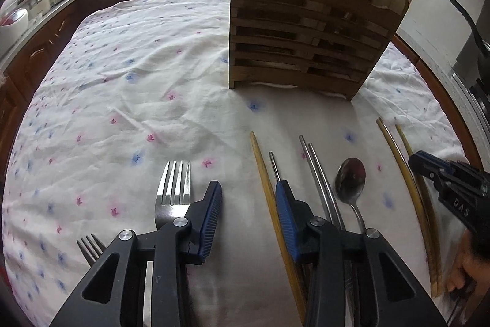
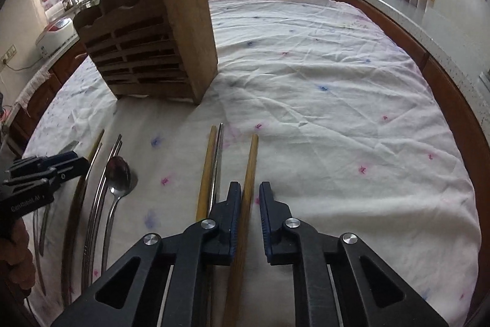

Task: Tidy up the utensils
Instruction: 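Close the left tool on a bamboo chopstick while the right tool grasps another chopstick, then raise the left tool's chopstick into the wooden holder while the right tool carries its chopstick there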

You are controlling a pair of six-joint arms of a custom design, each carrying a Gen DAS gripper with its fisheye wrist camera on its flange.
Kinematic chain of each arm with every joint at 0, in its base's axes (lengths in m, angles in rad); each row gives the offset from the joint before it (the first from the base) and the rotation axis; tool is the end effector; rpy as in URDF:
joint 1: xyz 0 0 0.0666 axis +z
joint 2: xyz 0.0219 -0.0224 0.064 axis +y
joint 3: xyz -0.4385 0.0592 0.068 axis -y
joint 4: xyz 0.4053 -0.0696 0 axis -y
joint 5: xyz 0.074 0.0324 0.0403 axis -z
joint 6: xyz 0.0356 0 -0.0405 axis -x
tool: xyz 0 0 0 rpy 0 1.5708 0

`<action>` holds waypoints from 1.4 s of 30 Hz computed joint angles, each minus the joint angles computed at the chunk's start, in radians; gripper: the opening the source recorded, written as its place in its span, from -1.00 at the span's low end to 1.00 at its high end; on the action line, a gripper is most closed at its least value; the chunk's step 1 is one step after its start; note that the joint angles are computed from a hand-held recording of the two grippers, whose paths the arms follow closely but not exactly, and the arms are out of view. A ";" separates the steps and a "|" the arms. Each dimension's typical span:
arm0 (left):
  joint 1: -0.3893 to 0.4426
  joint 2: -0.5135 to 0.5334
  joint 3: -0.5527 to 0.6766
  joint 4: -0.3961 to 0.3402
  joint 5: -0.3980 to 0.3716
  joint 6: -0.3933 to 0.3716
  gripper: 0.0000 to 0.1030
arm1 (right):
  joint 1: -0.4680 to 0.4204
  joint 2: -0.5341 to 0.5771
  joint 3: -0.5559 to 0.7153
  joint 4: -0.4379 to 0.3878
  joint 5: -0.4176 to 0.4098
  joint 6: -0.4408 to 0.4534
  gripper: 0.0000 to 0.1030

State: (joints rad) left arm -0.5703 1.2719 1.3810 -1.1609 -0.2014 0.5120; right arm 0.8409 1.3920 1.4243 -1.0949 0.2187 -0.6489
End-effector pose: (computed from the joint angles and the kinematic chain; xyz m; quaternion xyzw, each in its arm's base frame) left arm 0.3525 -0.2181 0.5192 0.0022 0.9620 -0.0482 0.2689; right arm 0.3186 0.3439 0.4922 -0.0649 0.9603 0.0917 0.2553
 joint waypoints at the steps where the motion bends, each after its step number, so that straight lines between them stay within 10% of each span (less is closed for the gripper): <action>1: 0.000 0.004 0.006 -0.006 -0.001 -0.004 -0.27 | -0.003 0.004 0.005 -0.003 0.001 0.006 -0.78; 11: 0.005 0.088 0.083 -0.049 -0.036 -0.095 -0.31 | -0.023 0.062 0.051 0.005 0.000 0.075 -0.72; 21: -0.025 0.074 0.060 -0.017 -0.038 -0.138 -0.92 | -0.020 0.038 0.023 0.039 -0.023 0.056 -0.88; 42: -0.060 -0.189 0.047 0.014 0.019 -0.079 -0.93 | 0.059 -0.149 0.070 0.118 0.059 -0.026 -0.90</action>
State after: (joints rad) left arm -0.6302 1.0831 1.4277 -1.1466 -0.1821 0.4326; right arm 0.9003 1.2431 1.4944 -0.9768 0.2781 -0.6751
